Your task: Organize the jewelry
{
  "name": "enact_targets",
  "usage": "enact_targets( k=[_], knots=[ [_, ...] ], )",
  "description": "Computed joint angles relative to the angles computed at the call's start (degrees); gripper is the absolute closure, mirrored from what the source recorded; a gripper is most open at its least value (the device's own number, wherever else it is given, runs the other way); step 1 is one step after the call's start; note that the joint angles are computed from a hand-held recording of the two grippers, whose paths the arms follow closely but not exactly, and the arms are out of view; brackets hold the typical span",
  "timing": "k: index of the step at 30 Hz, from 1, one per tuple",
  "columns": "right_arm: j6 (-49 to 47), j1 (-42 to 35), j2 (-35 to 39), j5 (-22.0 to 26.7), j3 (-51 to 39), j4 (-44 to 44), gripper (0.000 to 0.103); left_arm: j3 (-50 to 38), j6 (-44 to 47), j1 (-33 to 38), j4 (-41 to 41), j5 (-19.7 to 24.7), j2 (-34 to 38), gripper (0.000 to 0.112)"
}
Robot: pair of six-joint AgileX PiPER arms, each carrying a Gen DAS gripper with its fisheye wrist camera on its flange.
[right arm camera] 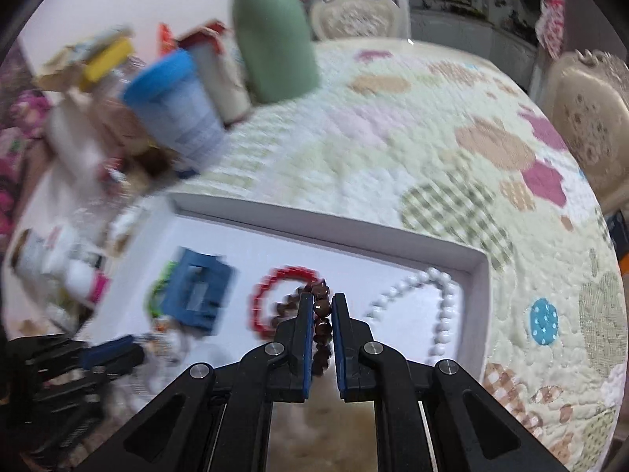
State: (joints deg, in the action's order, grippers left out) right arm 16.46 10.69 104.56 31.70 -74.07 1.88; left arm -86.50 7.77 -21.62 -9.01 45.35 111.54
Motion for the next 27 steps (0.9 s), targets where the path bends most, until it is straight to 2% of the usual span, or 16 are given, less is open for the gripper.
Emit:
enact_targets(
  k=[8,10,11,12,14,16,21,24,27],
  knots=[
    [5.5,-1.1,1.4,-0.8,2.9,-4.6,0.094,-0.9,-0.8,-0.5,0.8,0.6,1.7,0.106],
    [6.2,-0.6,1.2,-0.1,2.9,-5.4,0.089,-1.0,-1.9,-0.9,1.9,0.7,1.8,0.106],
    [6.6,-0.3,0.9,0.1,3.0,-6.0,0.079,-1.3,-1.9,-1.0,1.7,1.2,2.0,0.105],
    [6.7,-0.1,0.5,0.0,3.4,-6.2,0.074,-1.6,-2.1,-1.0,1.8,1.8,2.2,0.105],
    [6.9,0.6,-1.0,-0.7,4.7,-6.1,0.071,-1.5,-3.4,-1.6,3.4,1.9,2.1,0.095],
    [9.0,1.6,-2.6,-1.0,6.0,-7.6,0.071,-0.7,-3.4,-1.6,3.2,1.5,1.5,0.070],
    [20.1,5.6,-10.5,-3.6,12.6,-14.8,0.071,2.4,-5.2,-2.1,5.0,-0.5,-1.9,0.068],
    [31.3,9.5,-15.2,-3.3,16.5,-23.0,0.071,5.1,-7.5,-2.6,7.1,-2.5,-4.6,0.067],
    [38.7,12.8,-18.8,-3.4,20.0,-27.0,0.071,7.3,-8.7,-2.9,8.0,-3.4,-6.9,0.067]
  ],
)
